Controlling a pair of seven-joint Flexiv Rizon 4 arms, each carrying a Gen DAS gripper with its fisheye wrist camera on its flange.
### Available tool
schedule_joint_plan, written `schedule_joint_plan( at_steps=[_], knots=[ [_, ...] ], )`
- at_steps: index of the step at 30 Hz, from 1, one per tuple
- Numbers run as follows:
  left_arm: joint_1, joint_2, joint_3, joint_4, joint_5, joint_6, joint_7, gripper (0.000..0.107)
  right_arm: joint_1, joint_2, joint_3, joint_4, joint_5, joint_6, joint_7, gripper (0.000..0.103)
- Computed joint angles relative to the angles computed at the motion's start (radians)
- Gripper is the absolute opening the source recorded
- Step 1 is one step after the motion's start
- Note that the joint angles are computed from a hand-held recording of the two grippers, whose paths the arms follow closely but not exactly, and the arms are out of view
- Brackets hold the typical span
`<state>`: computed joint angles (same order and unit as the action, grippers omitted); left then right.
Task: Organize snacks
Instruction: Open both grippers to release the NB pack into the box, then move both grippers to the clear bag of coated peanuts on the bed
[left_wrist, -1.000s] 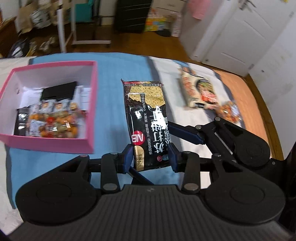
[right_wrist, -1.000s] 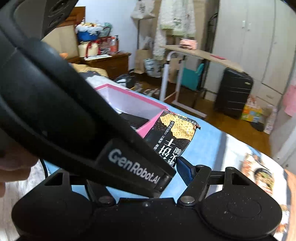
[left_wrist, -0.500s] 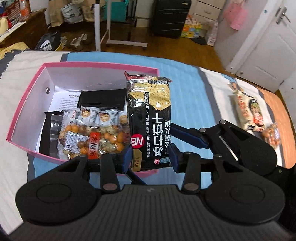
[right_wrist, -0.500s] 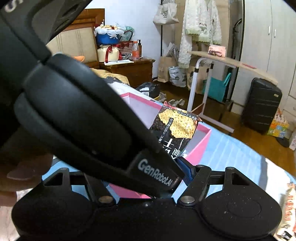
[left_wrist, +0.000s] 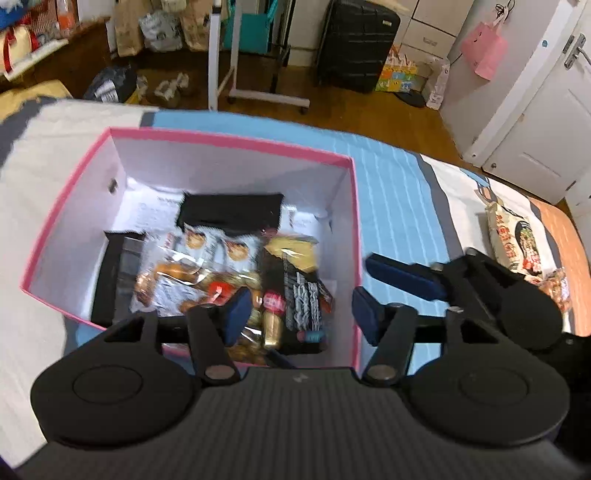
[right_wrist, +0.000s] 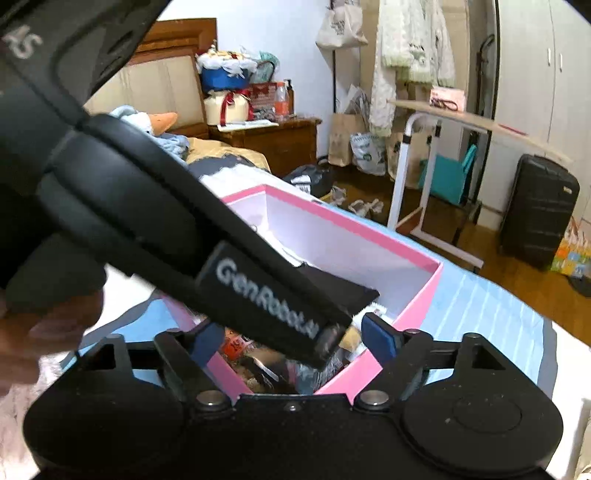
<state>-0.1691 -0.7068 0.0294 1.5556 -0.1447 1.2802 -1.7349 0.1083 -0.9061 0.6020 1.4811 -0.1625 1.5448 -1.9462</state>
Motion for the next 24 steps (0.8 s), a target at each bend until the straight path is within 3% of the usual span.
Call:
schedule_joint_plan(
  at_steps=[9, 15, 21, 24],
  knots=[
    [-0.004, 0.088, -0.008, 0.07, 0.032, -0.014, 0.052, 0.061, -0.072, 0.134, 0.002, 0.175, 0.012, 0.074, -0.02, 0.085],
    [-0.002, 0.152, -0.05, 0.142, 0.034, 0.049, 0.128, 0.061, -0.158, 0.204, 0.006, 0.279, -0.059, 0.143, 0.005, 0.086],
    [0.054, 0.157, -0.211, 0.161, -0.077, 0.098, 0.288, 0.057, -0.191, 0.276, -0.031, 0.354, -0.115, 0.189, 0.066, 0.086],
    [0.017, 0.135, -0.211, 0.128, -0.095, 0.105, 0.324, 0.057, -0.258, 0.269, 0.011, 0.39, -0.144, 0.242, 0.094, 0.09]
  ],
)
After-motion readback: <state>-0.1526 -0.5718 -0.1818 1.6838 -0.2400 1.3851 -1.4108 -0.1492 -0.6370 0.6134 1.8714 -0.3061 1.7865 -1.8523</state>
